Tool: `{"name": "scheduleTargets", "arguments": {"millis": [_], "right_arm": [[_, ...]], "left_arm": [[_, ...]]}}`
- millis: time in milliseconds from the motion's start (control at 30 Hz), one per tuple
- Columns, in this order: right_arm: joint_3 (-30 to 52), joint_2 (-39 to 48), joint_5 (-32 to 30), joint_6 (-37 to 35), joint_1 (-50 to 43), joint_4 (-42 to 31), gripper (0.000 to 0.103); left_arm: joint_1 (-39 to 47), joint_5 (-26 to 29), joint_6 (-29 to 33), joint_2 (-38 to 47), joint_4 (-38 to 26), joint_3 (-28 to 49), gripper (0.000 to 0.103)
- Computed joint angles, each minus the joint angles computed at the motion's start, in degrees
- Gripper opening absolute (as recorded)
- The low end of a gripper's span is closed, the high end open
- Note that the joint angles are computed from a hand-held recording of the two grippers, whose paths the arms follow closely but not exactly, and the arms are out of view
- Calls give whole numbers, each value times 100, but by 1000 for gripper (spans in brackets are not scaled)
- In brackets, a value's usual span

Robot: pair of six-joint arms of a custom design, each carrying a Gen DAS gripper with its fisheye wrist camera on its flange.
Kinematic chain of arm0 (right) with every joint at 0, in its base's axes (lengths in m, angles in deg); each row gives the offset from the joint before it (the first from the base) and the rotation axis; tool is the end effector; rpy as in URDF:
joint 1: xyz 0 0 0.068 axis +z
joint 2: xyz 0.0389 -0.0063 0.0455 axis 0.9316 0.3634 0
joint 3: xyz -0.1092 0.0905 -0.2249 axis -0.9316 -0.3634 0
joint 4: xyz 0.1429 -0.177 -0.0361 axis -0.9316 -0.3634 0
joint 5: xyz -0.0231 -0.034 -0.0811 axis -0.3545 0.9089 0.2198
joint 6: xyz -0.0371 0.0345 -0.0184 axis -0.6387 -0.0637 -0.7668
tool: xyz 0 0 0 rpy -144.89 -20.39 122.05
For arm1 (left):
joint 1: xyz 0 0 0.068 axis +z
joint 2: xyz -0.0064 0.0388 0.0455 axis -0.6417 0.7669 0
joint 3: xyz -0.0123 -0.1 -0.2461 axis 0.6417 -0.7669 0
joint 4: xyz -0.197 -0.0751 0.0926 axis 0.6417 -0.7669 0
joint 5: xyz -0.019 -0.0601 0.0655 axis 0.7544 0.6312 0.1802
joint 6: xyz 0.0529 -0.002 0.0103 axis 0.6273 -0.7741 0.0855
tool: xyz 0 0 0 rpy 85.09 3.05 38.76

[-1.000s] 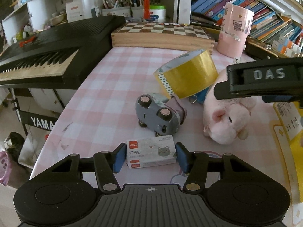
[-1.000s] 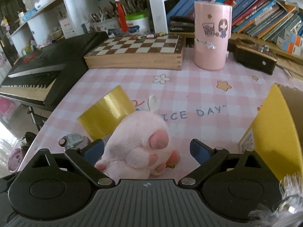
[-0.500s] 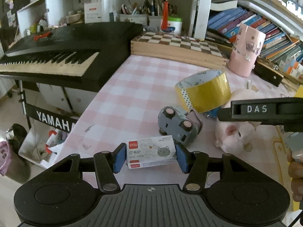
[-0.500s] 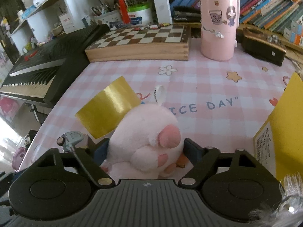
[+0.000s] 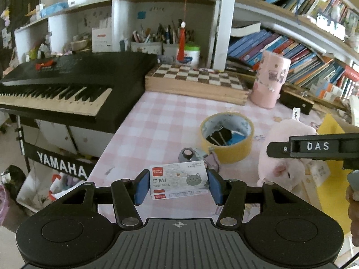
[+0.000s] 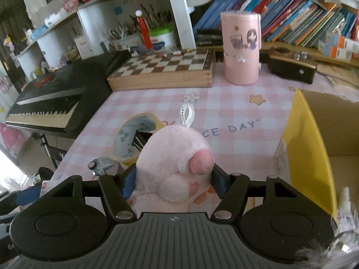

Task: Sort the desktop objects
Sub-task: 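Close the left gripper on the small white box while the right gripper grasps the pink plush pig, then carry the white box and plush pig with both grippers over the yellow box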

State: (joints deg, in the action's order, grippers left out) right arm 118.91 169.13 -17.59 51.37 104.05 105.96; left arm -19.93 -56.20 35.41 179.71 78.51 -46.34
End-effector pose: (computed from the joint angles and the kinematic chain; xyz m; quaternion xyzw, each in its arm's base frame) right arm 0.2386 0.1540 0.0896 0.0908 0.9131 0.0840 0.3884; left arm 0.2272 0.0643 0.0751 0.1061 0.9000 -0.0898 0.4132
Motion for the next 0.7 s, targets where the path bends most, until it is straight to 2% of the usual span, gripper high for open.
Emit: {"name": "scheduleTargets", "arguments": {"millis": [167,333,567,700], "right_arm": [[-276,-494,318,238,412,-268,64],[-464,-867,758,459,955,-620,64],[-656,-1307,1256,1277,1771,-1303,64],[-654,-1437,1610,1940,2413,-1886,64]], "left_arm": [[406,488,252,-410,-209,-229,54],[891,979,703,-809,-721,-398,54],[1719,1693,1741,-1384,-1855,-491,54],[2355,2104,2601,-1695,-2761,-465,54]]}}
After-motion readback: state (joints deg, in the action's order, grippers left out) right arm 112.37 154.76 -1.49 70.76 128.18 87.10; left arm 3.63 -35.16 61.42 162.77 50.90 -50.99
